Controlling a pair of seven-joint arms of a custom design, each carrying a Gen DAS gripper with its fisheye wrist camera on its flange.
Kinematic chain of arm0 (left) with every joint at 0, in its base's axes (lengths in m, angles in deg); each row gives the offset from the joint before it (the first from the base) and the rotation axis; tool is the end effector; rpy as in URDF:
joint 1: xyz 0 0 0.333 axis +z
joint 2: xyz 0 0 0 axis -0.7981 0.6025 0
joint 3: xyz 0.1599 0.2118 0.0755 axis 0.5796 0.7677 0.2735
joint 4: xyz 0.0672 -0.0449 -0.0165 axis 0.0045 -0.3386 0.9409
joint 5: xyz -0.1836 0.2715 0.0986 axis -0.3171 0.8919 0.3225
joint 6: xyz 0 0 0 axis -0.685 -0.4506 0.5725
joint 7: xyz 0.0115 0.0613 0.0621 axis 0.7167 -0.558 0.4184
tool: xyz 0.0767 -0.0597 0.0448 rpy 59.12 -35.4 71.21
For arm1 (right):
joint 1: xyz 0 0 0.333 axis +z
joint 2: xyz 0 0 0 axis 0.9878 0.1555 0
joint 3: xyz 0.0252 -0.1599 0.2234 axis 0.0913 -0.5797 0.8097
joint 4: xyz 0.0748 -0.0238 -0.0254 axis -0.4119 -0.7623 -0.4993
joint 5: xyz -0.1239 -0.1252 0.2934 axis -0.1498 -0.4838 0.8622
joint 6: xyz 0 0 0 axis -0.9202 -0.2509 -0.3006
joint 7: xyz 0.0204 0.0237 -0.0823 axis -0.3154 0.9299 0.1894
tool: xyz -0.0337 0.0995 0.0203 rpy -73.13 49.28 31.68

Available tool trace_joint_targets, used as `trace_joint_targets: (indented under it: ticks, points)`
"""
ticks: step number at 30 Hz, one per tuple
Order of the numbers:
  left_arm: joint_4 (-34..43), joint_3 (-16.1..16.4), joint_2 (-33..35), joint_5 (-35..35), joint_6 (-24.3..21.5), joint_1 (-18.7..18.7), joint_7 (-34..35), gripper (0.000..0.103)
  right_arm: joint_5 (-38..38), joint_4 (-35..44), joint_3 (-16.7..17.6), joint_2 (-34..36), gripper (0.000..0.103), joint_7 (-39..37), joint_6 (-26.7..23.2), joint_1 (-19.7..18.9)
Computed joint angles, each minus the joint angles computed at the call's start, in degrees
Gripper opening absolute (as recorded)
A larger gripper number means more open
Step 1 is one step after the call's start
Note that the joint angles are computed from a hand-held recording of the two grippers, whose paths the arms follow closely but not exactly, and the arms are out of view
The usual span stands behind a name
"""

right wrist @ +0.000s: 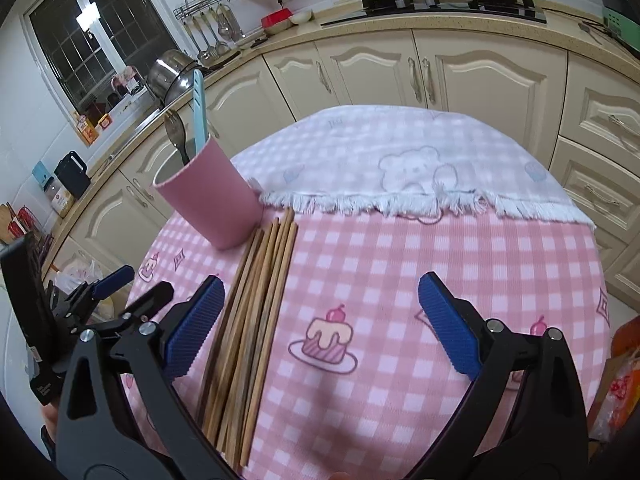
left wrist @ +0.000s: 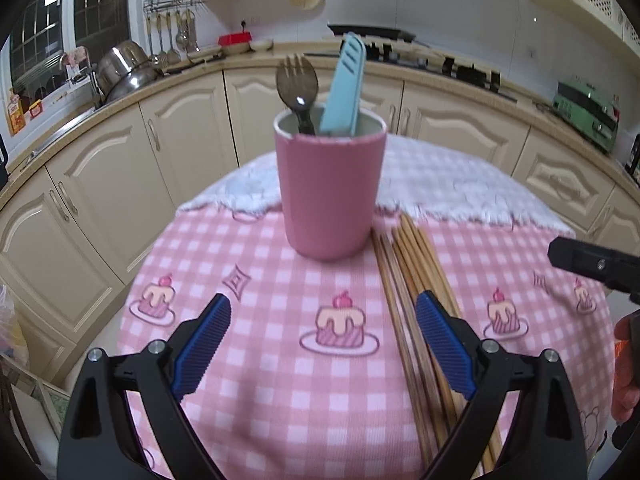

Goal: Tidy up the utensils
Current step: 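Move both tools back down over the wooden chopstick bundle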

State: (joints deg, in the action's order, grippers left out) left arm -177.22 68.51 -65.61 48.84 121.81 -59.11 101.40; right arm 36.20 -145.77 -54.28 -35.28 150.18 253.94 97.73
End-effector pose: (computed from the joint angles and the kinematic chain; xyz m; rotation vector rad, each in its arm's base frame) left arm 0.5414 -0.1521 0.4184 -1.5154 2.0612 -0.8257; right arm 0.4896 0.1969 0.4411 -1.5086 1.8063 -0.3389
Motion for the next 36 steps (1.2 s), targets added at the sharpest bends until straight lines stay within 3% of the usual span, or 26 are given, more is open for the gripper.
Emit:
trace_joint_targets:
  ticks: [11, 17, 23, 29, 36]
  points:
    - [1.96, 2.37, 3.11, 7.52, -5.75, -3.27, -4.42, 0.092, 1.12, -0.97, 0.37, 0.04, 0.096, -1.10, -1.49, 0.51]
    - [2.14, 3.38, 4.19, 11.88, -5.73, -3.96, -6.70, 0.091, -3.75, 0.96, -0.02, 1.47, 0.096, 1.40, -4.88, 1.02]
    - [1.61, 3.16, 3.96, 11.99, -5.07, -3.07, -6.39, 0.091, -13.75, 6.50, -1.24, 5.23, 0.096, 6.74, -12.13, 3.28]
    - [2.03, 2.70, 4.39, 10.71, -4.97, -2.01, -5.13, 0.091, -16.64, 11.16, -1.84, 8.62, 0.096, 7.38, -17.45, 5.27]
    - [2.26, -0.43, 4.94, 3.50, -5.09, 0.78, 0.79, 0.091, -23.00, 14.63, -2.59, 9.74, 0.095, 11.15, -24.04, 7.05]
